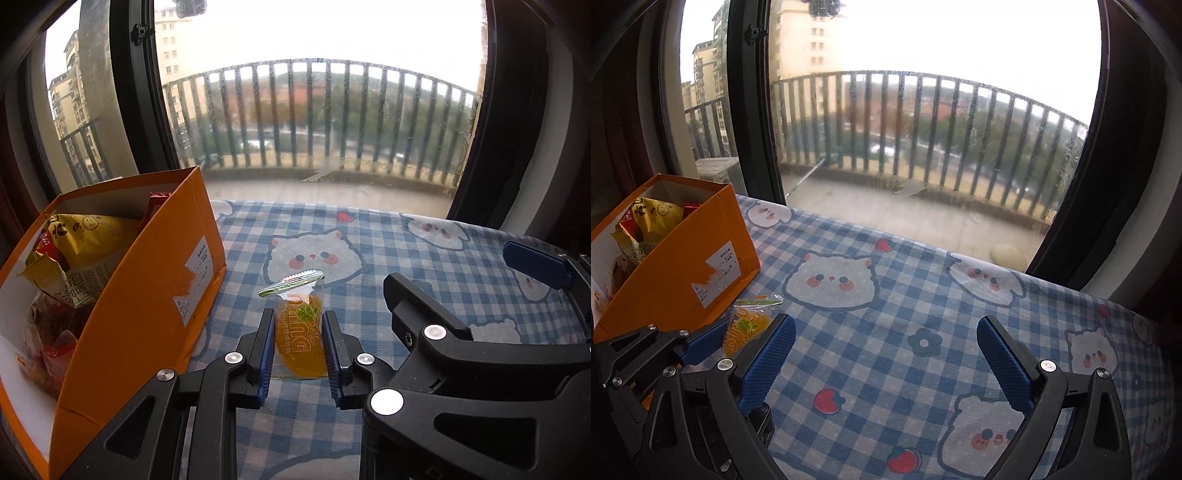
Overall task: Organize snacks
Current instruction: 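Carry the jelly cup over the orange box with the left tool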
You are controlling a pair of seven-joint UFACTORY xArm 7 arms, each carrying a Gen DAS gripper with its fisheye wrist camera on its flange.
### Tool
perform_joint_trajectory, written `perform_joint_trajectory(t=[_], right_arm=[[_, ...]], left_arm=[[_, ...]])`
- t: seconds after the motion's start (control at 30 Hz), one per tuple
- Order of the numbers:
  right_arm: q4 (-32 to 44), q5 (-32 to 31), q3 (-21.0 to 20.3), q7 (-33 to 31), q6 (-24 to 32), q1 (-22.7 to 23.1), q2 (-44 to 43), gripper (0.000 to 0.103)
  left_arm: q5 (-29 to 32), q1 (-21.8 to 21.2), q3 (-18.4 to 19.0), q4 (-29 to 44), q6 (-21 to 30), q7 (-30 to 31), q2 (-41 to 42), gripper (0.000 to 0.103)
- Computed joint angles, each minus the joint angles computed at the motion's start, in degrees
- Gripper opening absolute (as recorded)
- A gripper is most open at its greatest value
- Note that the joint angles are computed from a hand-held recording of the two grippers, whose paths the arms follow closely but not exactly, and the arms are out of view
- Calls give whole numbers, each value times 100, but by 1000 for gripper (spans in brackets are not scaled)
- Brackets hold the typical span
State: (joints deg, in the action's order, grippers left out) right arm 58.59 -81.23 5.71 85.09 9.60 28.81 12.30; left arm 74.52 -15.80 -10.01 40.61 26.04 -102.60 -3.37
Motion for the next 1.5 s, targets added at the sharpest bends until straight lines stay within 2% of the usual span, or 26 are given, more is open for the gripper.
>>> perform_joint_trajectory(t=[0.1,0.27,0.37,0.47,0.6,0.7,0.93,1.1,1.23,1.5], right_arm=[[-258,1079,121,-853,68,-87,-265,100],[-487,875,114,-534,15,-38,-728,100],[-674,870,304,-471,50,-116,-1079,100],[-851,967,584,-457,264,-178,-1447,100],[-1053,1424,922,-534,341,-265,-1807,100],[-1125,1285,1217,-197,436,-345,-2038,100],[-1197,490,1761,1036,594,-441,-2465,101],[-1142,446,1941,1183,851,-291,-2532,100],[-1042,344,2071,1344,1127,-153,-2502,101],[-556,58,2090,1519,1717,359,-1987,101]], left_arm=[[5,-6,-32,-85,40,87,-254,23],[109,119,-136,-334,-141,40,-794,23],[5,227,-230,-660,-395,94,-1346,23],[-275,316,-395,-940,-366,402,-1853,23],[-651,412,-552,-1350,-316,799,-2557,23],[-935,464,-557,-1690,-390,1120,-3122,23],[-1526,595,-689,-2329,-483,1759,-4258,23],[-1894,715,-650,-2762,-724,2164,-4891,23],[-2261,647,-595,-3081,-697,2513,-5457,23],[-2771,827,-255,-3674,-837,3238,-6295,23]])
